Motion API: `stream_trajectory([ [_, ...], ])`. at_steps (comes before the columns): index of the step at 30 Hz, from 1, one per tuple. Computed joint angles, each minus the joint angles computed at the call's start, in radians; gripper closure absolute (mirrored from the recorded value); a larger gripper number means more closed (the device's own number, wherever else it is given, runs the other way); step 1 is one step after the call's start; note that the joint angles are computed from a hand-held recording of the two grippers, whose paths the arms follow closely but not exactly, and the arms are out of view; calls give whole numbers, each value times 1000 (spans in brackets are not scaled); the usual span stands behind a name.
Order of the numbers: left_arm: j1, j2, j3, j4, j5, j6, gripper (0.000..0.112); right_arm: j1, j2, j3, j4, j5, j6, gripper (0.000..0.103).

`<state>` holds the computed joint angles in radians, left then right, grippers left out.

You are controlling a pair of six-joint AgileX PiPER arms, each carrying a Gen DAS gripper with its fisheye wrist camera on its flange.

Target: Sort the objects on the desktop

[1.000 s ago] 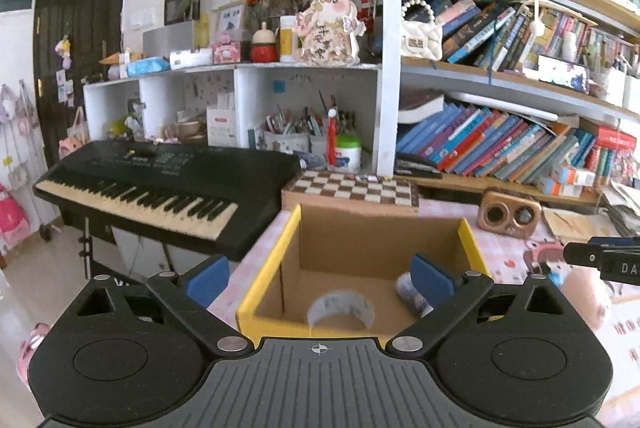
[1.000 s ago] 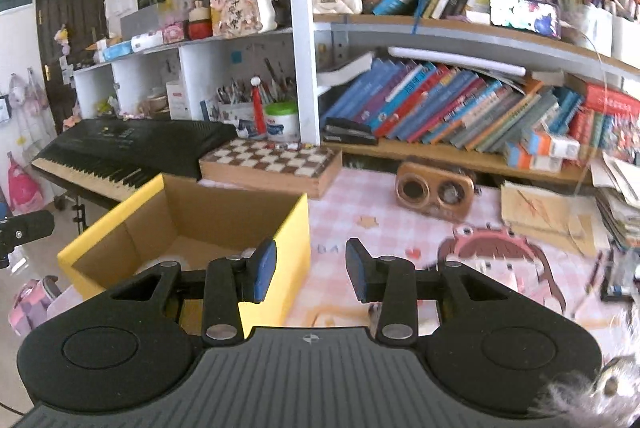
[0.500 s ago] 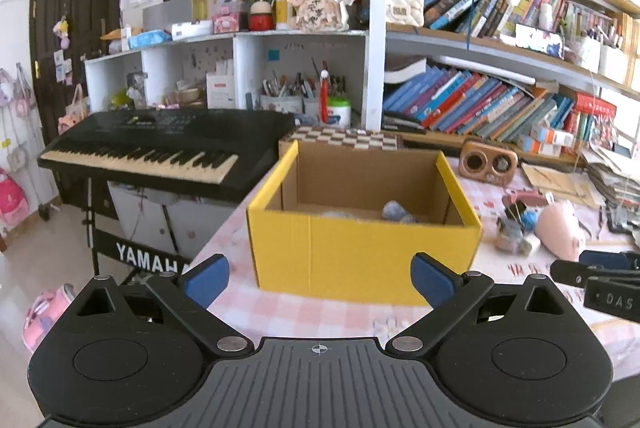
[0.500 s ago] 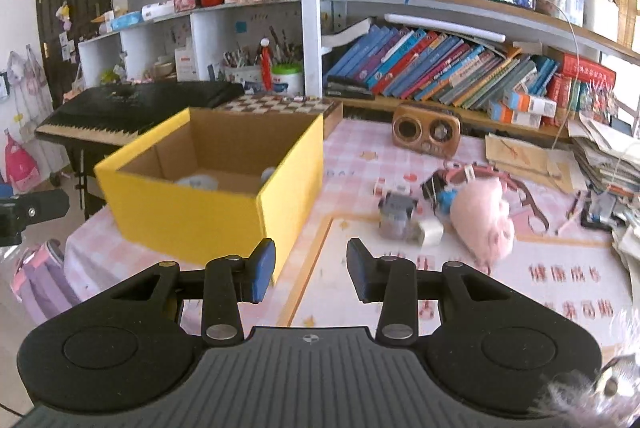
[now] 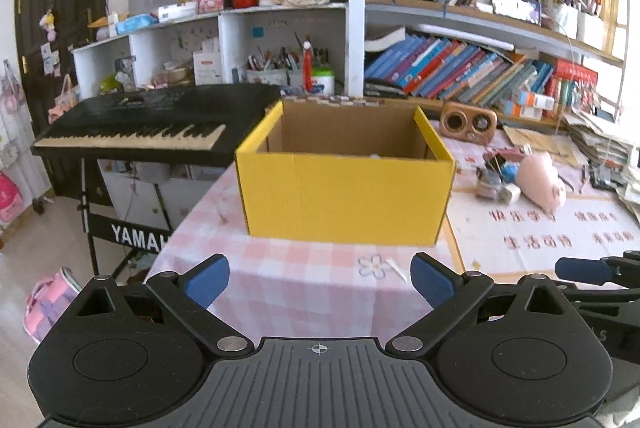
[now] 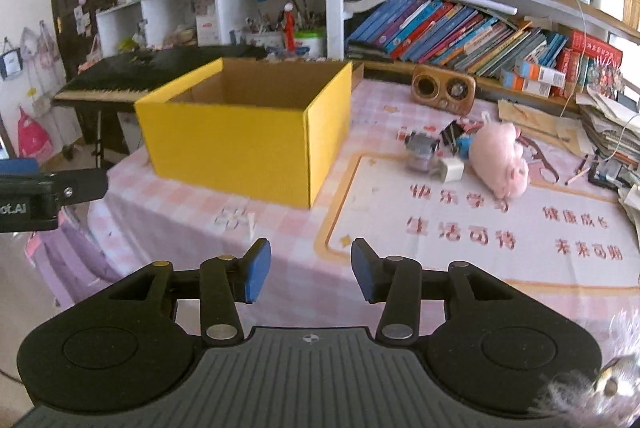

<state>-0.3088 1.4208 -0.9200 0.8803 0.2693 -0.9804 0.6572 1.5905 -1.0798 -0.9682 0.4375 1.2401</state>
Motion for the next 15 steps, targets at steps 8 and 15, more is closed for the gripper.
stream_trajectory([
  [8, -9, -17, 37, -145, -17, 149, 13, 31, -18, 22, 30, 49, -20, 50],
  [15, -16, 2, 21, -295, -22, 300, 13, 40, -26, 26, 63, 109, -38, 40],
])
